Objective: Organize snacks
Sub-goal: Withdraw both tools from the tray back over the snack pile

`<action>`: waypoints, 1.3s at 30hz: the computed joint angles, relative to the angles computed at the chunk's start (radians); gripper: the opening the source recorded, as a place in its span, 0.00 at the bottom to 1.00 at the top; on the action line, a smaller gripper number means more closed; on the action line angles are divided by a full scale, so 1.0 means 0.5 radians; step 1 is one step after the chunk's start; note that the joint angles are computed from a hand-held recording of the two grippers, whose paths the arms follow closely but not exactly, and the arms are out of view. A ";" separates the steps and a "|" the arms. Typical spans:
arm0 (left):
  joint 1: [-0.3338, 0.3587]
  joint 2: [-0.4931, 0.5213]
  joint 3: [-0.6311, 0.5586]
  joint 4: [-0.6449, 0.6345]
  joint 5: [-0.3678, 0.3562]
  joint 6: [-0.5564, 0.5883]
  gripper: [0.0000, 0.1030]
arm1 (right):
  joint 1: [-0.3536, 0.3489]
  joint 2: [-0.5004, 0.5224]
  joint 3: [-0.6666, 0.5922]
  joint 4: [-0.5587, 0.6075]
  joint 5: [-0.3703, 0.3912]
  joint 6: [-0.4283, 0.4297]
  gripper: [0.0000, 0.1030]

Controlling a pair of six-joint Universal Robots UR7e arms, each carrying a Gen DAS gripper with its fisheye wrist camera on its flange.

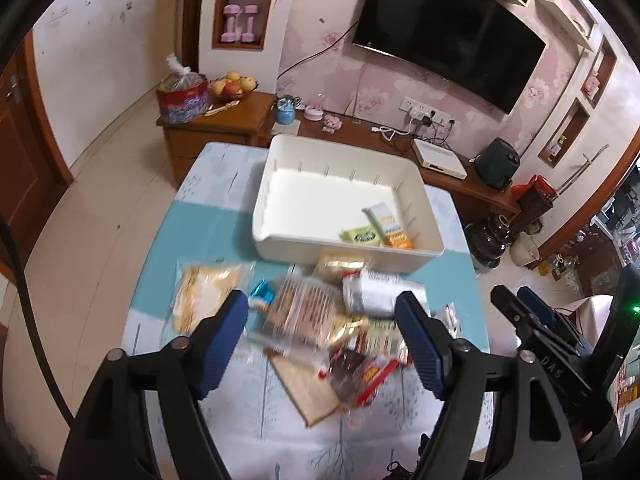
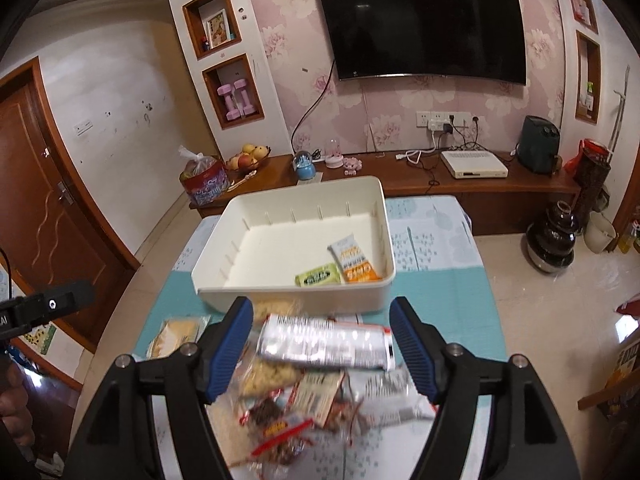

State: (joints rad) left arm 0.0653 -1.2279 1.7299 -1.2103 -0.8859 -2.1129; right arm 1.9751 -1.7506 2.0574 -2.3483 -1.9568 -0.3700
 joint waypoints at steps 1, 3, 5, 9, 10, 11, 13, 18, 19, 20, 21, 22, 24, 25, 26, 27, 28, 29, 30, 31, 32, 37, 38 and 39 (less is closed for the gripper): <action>-0.020 0.003 0.001 0.006 -0.025 -0.021 0.75 | -0.007 -0.033 0.014 0.019 0.008 -0.002 0.69; -0.053 0.008 0.005 0.020 -0.063 -0.050 0.75 | -0.020 -0.101 0.040 0.057 0.021 -0.007 0.69; -0.073 0.017 -0.005 0.048 -0.103 -0.065 0.75 | -0.035 -0.146 0.059 0.076 0.034 -0.011 0.69; -0.097 0.010 0.012 0.025 -0.158 -0.035 0.75 | -0.072 -0.239 0.093 0.133 0.071 0.013 0.69; -0.098 -0.001 0.031 -0.003 -0.164 -0.016 0.75 | -0.078 -0.259 0.101 0.139 0.073 0.014 0.69; -0.093 -0.012 0.048 -0.033 -0.171 0.009 0.75 | -0.084 -0.281 0.113 0.137 0.073 0.007 0.69; -0.085 -0.044 0.100 -0.108 -0.191 0.049 0.76 | -0.081 -0.307 0.132 0.127 0.049 -0.002 0.69; -0.049 -0.156 0.266 -0.341 -0.246 0.175 0.76 | -0.055 -0.364 0.172 0.141 -0.043 -0.019 0.69; -0.042 -0.170 0.287 -0.372 -0.256 0.188 0.76 | -0.045 -0.368 0.176 0.146 -0.068 -0.011 0.69; -0.036 -0.188 0.308 -0.398 -0.266 0.197 0.76 | -0.029 -0.367 0.178 0.152 -0.100 0.008 0.69; -0.027 -0.205 0.326 -0.420 -0.277 0.206 0.76 | -0.011 -0.362 0.179 0.159 -0.130 0.032 0.69; -0.011 -0.210 0.327 -0.409 -0.303 0.217 0.76 | -0.002 -0.366 0.182 0.171 -0.152 0.049 0.69; 0.018 -0.207 0.321 -0.380 -0.344 0.242 0.76 | 0.030 -0.364 0.184 0.190 -0.207 0.091 0.69; 0.031 -0.215 0.334 -0.401 -0.351 0.278 0.76 | 0.045 -0.363 0.190 0.192 -0.235 0.102 0.69; 0.047 -0.222 0.347 -0.426 -0.359 0.313 0.76 | 0.052 -0.360 0.198 0.188 -0.259 0.104 0.69; 0.058 -0.226 0.355 -0.436 -0.370 0.330 0.76 | 0.068 -0.354 0.206 0.193 -0.295 0.114 0.69; 0.077 -0.230 0.364 -0.455 -0.390 0.350 0.76 | 0.076 -0.353 0.211 0.200 -0.319 0.120 0.69; 0.093 -0.241 0.379 -0.482 -0.404 0.368 0.76 | 0.089 -0.348 0.216 0.212 -0.348 0.131 0.69; 0.108 -0.251 0.398 -0.522 -0.417 0.388 0.76 | 0.101 -0.344 0.220 0.223 -0.373 0.139 0.69; 0.125 -0.262 0.419 -0.566 -0.430 0.414 0.76 | 0.113 -0.345 0.224 0.237 -0.394 0.146 0.69; 0.138 -0.267 0.432 -0.595 -0.438 0.433 0.76 | 0.124 -0.343 0.225 0.255 -0.417 0.151 0.69; 0.215 -0.278 0.500 -0.732 -0.542 0.489 0.76 | 0.181 -0.327 0.234 0.357 -0.570 0.146 0.69; 0.233 -0.277 0.511 -0.758 -0.567 0.492 0.76 | 0.187 -0.325 0.231 0.385 -0.584 0.144 0.69; 0.252 -0.275 0.523 -0.778 -0.594 0.493 0.76 | 0.188 -0.327 0.232 0.403 -0.593 0.137 0.69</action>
State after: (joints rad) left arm 0.1912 -1.3651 1.9912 -1.5994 -1.1827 -1.8662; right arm 2.0693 -1.9142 2.1732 -2.1466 -2.2531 -0.3014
